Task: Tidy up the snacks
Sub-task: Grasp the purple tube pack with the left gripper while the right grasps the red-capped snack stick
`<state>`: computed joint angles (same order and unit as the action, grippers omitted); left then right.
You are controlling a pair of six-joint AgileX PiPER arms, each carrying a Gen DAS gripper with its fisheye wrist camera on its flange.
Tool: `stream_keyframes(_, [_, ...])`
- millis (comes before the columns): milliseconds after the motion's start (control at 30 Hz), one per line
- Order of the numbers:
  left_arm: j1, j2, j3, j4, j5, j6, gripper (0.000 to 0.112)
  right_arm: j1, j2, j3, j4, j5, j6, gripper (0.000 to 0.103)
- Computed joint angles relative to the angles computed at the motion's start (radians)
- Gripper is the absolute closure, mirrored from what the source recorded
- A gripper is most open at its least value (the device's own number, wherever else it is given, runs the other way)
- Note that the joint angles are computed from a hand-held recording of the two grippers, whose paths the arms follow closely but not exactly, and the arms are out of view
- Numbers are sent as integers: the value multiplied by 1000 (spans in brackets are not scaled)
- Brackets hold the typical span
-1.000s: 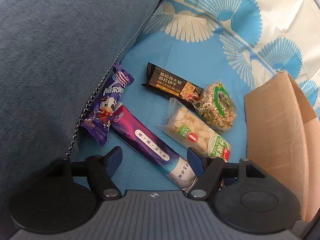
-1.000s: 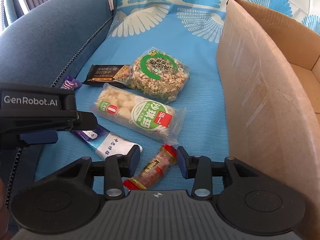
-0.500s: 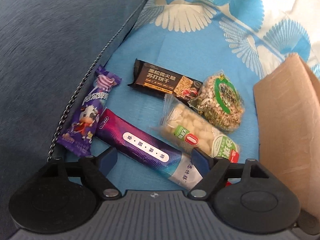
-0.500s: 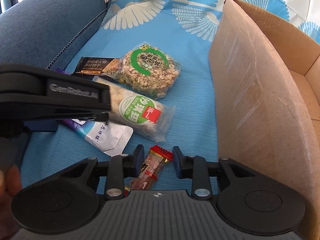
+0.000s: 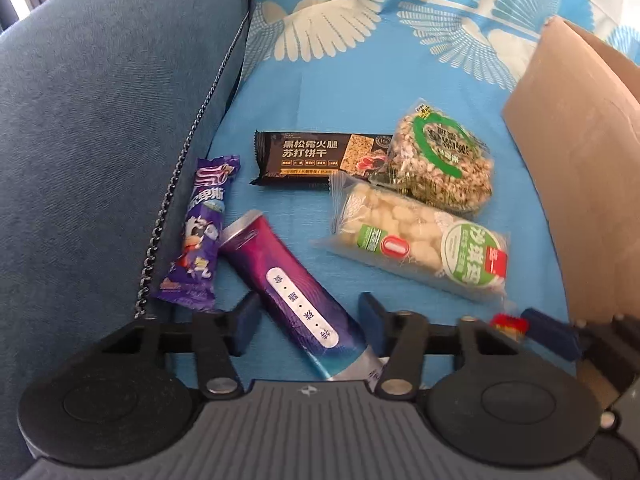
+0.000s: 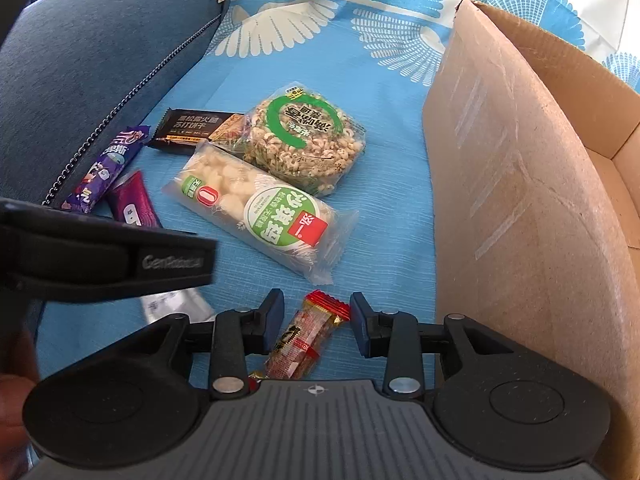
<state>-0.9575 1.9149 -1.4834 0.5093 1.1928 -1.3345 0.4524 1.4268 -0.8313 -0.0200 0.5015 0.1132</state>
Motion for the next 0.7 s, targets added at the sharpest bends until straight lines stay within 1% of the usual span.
stream_keyframes(33, [-3, -5, 5, -2, 2, 5, 68, 5, -5, 5, -33, -1, 28, 65])
stream_keyframes(67, [-11, -16, 12, -6, 8, 4, 71, 15, -12, 14, -58, -4, 49, 66])
stream_keyframes(133, [-18, -36, 29, -17, 10, 7, 79, 17, -28, 30, -52, -8, 23, 68])
stream_keyframes(200, [-22, -62, 53, -27, 7, 8, 82, 4, -45, 41, 9, -7, -48, 73])
stream_keyframes(233, [-28, -81, 72, -28, 4, 1, 83, -13, -55, 47, 64, -4, -105, 73])
stream_keyframes(367, [-45, -160, 145, -33, -19, -32, 83, -107, -93, 61, 346, 48, -362, 74])
stream_keyframes(500, [-59, -224, 204, -49, -60, -49, 83, -199, -109, 56, 577, 163, -579, 74])
stream_keyframes(567, [-52, -241, 225, -90, -102, -22, 82, -220, -109, 54, 625, 213, -639, 74])
stream_keyframes(600, [-49, -240, 224, -109, -107, 3, 82, -220, -105, 52, 631, 232, -655, 74])
stream_keyframes(633, [-56, -236, 217, -112, -93, 16, 82, -208, -104, 51, 622, 239, -652, 74])
stream_keyframes(700, [-61, -220, 201, -108, -60, 30, 76, -177, -113, 59, 582, 229, -619, 72])
